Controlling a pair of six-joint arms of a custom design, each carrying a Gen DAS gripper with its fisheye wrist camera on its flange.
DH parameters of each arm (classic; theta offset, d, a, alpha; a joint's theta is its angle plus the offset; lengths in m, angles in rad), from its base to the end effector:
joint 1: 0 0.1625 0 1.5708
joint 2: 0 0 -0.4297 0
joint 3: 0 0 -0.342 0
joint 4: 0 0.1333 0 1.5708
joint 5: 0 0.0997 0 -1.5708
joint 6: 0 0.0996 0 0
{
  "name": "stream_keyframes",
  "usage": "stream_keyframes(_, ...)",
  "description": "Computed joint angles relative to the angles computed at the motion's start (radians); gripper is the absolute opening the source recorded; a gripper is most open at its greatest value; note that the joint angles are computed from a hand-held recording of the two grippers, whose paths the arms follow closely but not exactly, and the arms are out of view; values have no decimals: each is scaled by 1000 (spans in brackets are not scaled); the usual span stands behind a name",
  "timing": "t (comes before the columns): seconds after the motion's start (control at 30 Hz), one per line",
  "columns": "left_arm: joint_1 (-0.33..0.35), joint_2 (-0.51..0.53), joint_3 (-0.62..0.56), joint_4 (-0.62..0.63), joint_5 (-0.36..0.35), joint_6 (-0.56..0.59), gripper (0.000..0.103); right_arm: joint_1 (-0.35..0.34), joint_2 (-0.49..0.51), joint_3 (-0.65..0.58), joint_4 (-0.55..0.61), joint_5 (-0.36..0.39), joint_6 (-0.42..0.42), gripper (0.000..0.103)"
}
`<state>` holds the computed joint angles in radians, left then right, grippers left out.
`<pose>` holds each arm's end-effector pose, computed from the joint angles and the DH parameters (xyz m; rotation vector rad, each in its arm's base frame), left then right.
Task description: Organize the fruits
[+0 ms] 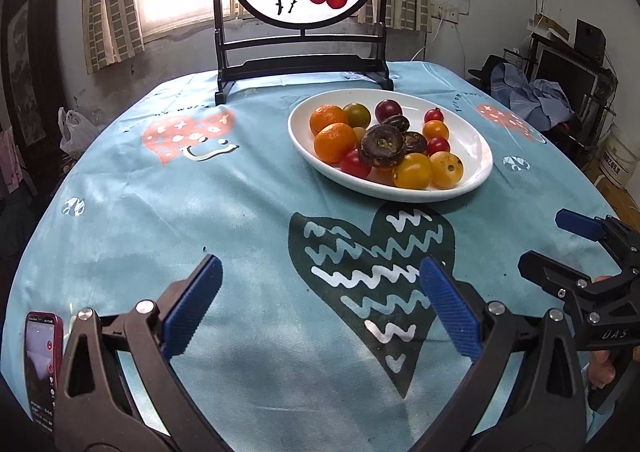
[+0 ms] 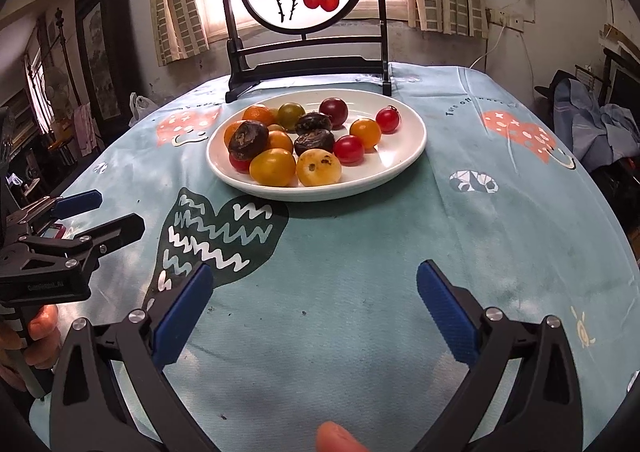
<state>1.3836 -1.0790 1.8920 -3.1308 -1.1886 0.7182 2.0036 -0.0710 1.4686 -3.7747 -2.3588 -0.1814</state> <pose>0.0607 -0.5956 0.2928 0.9120 2.3033 -0.8087 0.3116 -0.5250 -0.1206 0.2997 -2.2644 1.0689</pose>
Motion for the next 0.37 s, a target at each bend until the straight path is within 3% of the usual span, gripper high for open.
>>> stream_keyframes(0.37, 4, -1, -25, 47, 1, -33, 101, -1, -1, 2, -1, 0, 3, 102)
